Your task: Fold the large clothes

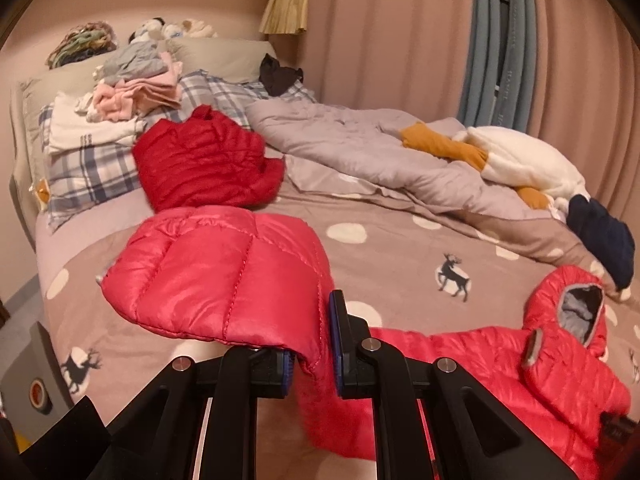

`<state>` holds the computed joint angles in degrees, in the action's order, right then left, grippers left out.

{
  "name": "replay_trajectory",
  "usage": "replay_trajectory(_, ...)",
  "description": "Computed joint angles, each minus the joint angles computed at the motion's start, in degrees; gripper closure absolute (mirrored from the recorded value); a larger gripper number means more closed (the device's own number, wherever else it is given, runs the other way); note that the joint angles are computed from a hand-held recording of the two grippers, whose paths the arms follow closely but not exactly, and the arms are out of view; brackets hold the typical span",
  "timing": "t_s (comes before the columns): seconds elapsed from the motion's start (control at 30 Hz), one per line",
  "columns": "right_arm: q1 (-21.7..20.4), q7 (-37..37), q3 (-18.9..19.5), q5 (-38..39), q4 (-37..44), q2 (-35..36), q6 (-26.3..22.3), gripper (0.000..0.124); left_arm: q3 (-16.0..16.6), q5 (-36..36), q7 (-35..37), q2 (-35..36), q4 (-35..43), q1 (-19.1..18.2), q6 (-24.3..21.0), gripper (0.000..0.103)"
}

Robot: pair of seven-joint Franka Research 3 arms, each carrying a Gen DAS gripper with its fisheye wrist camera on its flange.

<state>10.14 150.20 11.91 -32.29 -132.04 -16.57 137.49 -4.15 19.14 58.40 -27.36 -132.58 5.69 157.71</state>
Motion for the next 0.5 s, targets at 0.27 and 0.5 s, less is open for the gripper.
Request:
replay_trajectory(0.27, 0.78, 8.41, 2.46, -7.29, -2.39, -0.81, 0.43, 0.038, -3.56, 2.43, -2.01, 0.36, 0.51, -1.47, -0.77, 0.093)
replay_trajectory(0.5, -0.28, 10.44, 2.21, -6.57, -6.22, -6.91, 3.24, 0.044, -5.85, 4.16, -3.33, 0.31, 2.16, -3.92, -0.46, 0.093)
